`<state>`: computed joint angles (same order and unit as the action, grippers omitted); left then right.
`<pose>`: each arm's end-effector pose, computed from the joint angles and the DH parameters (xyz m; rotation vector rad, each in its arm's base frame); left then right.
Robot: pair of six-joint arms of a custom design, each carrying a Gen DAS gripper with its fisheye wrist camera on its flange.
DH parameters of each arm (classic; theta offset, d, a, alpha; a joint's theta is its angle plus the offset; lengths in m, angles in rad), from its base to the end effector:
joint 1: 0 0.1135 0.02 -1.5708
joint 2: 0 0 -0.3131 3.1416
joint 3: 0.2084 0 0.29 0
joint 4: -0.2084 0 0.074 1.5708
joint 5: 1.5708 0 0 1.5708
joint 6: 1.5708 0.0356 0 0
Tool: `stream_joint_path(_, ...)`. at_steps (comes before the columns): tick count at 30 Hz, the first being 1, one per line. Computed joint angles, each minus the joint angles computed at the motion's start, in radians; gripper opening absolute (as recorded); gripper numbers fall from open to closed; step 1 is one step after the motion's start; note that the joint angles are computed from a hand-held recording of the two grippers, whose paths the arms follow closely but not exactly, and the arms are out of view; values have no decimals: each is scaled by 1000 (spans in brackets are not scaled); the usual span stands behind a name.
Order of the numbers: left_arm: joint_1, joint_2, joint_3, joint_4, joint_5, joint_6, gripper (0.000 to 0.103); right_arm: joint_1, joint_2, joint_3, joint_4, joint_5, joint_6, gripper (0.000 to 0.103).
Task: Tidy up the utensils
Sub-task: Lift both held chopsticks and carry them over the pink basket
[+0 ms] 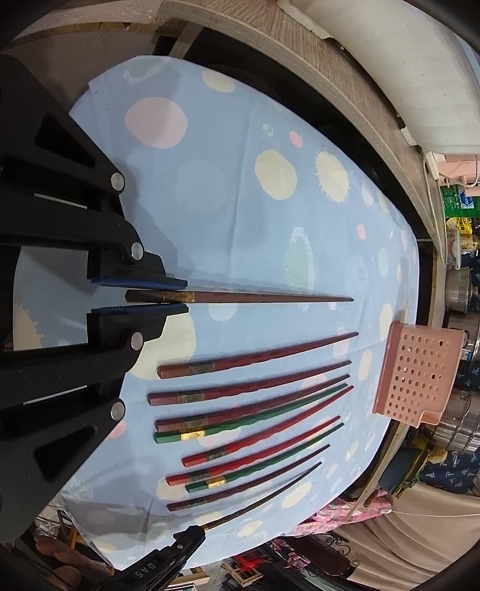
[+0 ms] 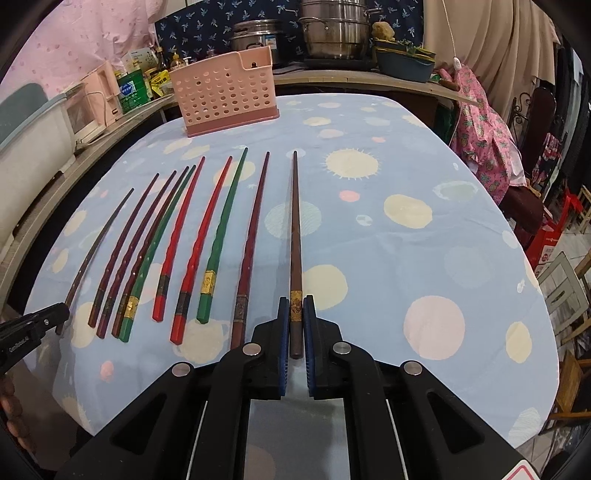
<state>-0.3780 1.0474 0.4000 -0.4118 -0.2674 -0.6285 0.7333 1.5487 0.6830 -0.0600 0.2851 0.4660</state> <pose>0.1699 -0.0573 0.1670 -0.4105 2.5370 -0.0213 0.2353 0.1985 0.1629 -0.2099 2.4432 0.1718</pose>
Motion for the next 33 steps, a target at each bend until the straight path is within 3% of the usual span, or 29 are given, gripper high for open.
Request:
stream_joint_path(7,51,-119,92,-122,-5,39,7,-22,-99,65,-61,1,-30,7)
stream_joint_path(12,113,-126,194,-144,-2,97,7,-53,-132,142,-78,-4,-68,7)
stream_joint_path(23,264,36,451,-51,53,224,7,-159,-58,346,-51,-64,-135,7)
stream_joint_path(33,324,211,657,-6,95,259,7,-221,38,503,-42,-128,-119,7)
